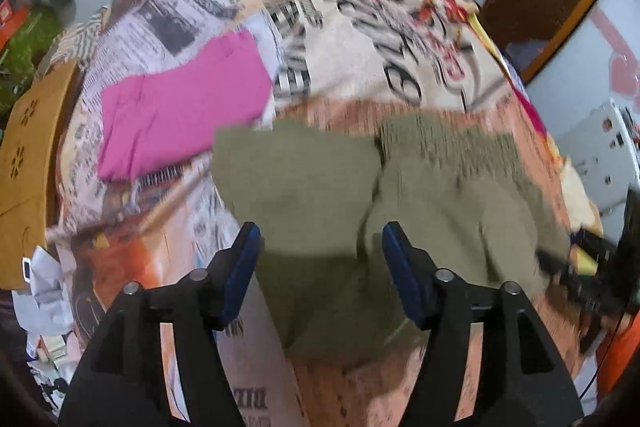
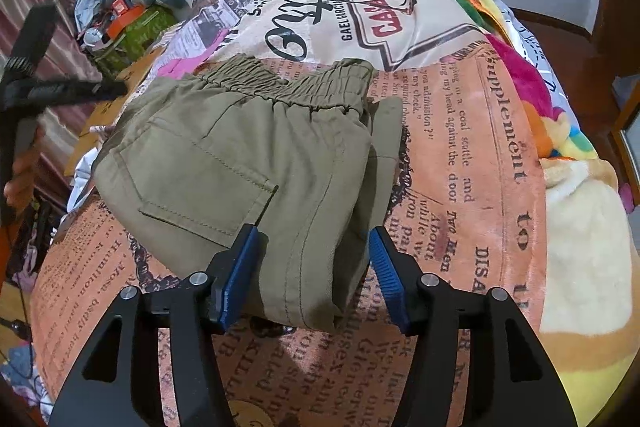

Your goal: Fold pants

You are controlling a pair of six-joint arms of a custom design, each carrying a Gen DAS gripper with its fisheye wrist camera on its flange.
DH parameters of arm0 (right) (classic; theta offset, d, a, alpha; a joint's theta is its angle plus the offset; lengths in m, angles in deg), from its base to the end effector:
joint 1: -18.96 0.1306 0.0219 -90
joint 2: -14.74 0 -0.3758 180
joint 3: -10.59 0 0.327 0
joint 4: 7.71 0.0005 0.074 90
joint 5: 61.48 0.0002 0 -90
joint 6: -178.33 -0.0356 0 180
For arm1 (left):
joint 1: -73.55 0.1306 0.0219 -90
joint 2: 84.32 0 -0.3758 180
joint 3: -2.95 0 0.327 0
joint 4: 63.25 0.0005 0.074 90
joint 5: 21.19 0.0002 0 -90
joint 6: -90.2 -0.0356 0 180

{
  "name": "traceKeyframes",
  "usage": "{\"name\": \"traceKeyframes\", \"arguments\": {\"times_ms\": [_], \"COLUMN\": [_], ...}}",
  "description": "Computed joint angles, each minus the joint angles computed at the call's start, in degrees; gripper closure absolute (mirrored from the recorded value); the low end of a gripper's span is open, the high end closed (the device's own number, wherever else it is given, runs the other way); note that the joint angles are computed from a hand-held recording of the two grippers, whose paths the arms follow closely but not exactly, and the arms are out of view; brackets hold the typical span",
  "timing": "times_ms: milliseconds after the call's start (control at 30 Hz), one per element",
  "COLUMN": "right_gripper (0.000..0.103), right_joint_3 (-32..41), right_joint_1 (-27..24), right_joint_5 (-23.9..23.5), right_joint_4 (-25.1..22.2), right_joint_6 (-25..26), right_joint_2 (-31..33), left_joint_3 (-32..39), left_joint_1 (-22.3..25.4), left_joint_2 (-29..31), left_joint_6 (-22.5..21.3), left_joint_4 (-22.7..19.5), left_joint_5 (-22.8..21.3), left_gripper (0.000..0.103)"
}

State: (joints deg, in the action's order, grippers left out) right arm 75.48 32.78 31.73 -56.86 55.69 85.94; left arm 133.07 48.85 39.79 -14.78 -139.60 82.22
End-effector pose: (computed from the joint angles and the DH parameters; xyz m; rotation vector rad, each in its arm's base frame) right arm 0.2800 0.0663 0.3601 0.4397 2.5172 0.2475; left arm 0.5362 -0.2563 0.3736 1.0029 2.6117 -0.3687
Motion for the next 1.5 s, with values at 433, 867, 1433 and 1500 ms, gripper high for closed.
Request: {"name": "traceKeyframes", "arguments": {"times_ms": [433,867,1433,1500], "right_gripper": [0.049,0.041,0.032,0.031], "right_joint_3": [0.71,3.22,2.22,2.08], "right_joint_1": [0.57,-0.52,-9.82,-9.97], "right_joint_5": [0.96,1.5,-10.66,-11.5], "right_joint_4": [-1.14,-4.58,1.78,2.46], "right_joint_6": [-0.46,-0.76,-0.15,0.15], "right_joint_2": [0.48,0.26,5.55,5.77], "left_joint_3": [-18.42,-13.05,0.65,0.88], "left_joint_1": [2.73,2.89,1.21,0.94], "left_joint_2": [-8.01,-6.73,5.61,5.97], "left_joint_6": [0.12,2.76,3.7,3.32], "left_joint_4": [15.35,14.34,3.15,2.75], "left_joint_5": [-15.16,-7.44,-1.34,-0.28], "left_gripper": [0.039,0.021,0.02,0.023]}}
